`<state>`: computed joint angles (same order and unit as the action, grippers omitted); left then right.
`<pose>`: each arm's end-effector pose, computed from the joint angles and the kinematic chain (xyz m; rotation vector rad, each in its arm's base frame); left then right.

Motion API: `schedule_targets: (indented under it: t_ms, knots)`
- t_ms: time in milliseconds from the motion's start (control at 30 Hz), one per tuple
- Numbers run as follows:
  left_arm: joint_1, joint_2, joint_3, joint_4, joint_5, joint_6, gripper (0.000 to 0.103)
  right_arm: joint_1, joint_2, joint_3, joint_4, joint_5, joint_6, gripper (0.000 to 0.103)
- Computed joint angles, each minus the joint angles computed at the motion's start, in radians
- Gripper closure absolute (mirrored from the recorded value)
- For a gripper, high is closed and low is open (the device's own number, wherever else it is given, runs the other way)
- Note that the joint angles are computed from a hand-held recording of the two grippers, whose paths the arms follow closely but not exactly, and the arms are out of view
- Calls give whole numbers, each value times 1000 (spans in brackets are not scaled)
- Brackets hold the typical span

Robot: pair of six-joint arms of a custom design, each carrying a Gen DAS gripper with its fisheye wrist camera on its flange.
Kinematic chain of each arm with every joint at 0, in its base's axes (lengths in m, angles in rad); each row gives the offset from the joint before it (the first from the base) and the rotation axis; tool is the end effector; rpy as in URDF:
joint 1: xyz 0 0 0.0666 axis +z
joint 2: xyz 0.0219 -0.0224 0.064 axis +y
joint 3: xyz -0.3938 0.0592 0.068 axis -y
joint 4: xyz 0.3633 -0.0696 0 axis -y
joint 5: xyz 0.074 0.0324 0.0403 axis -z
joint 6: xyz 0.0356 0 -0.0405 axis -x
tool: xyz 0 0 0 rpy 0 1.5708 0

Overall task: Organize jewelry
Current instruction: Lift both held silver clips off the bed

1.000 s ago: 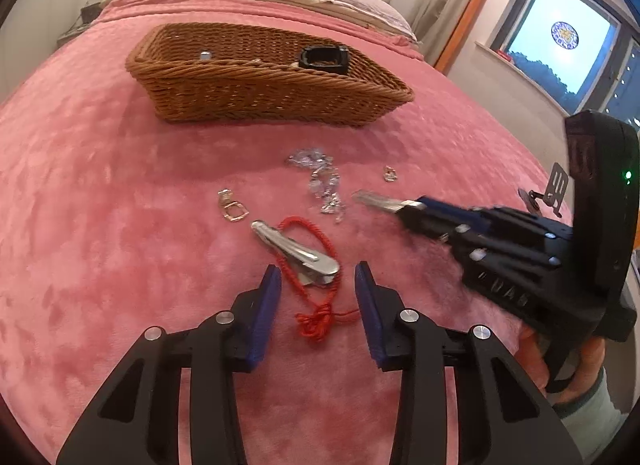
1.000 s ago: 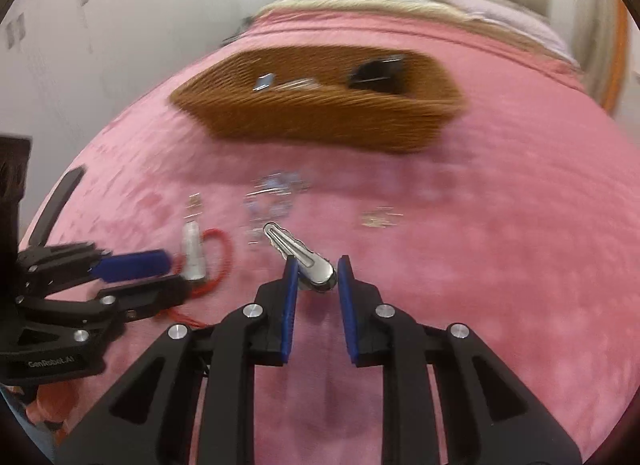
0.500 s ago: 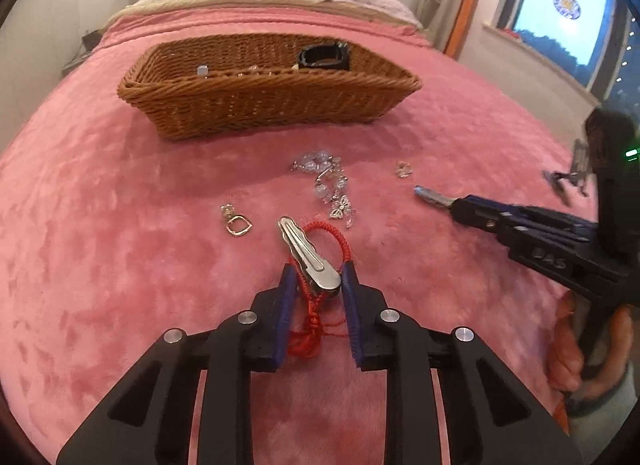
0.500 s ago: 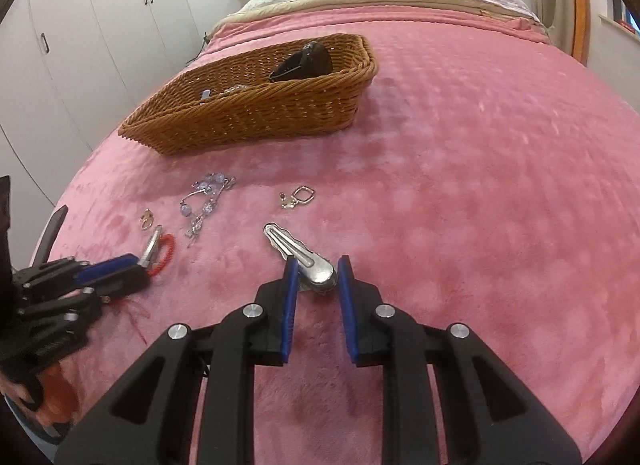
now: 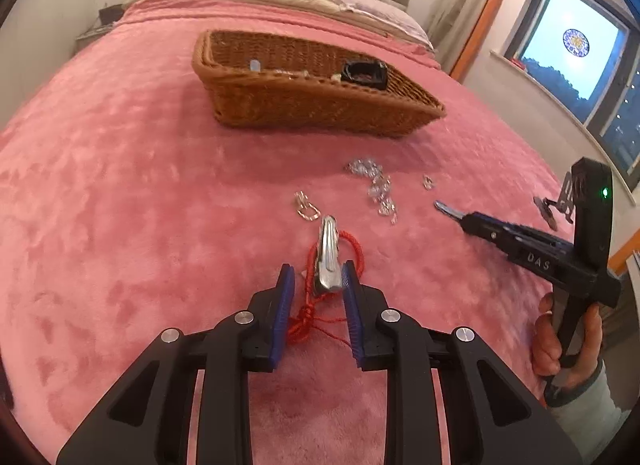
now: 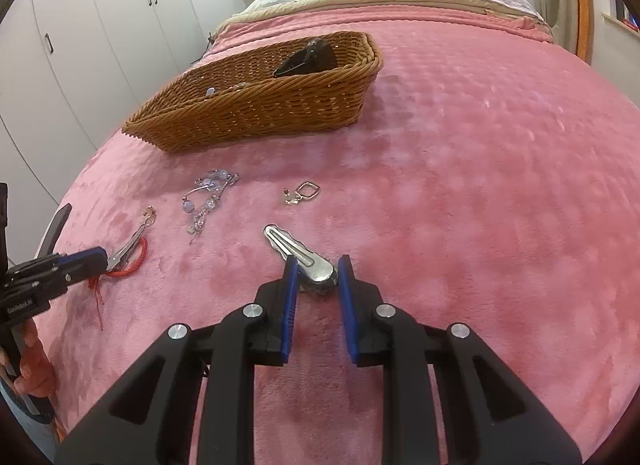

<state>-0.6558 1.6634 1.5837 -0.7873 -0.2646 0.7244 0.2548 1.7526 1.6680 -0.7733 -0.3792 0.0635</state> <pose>0.4478 -0.3333 0.4048 -0.2011 2.4138 -0.3172 0.5695 0.1615 0.3938 -0.5529 2.3561 0.5470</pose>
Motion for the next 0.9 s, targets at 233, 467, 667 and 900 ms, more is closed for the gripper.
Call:
schedule_targets:
  t_ms: [233,467,667,900]
  knots:
    - [-19,15,35,-9,-43,-17,81,-4,4,1,3,-17,-3,84]
    - [-20,104,154,-140,-77,-29,81,1,-2,-9,11,-2,9,84]
    - [-24,109,155,-156,-99,-30,82,7,-5,-12,19,13,21,84]
    - [-45,108,163,-160,-154,-42,89,10,-9,-17,23,13,31,84]
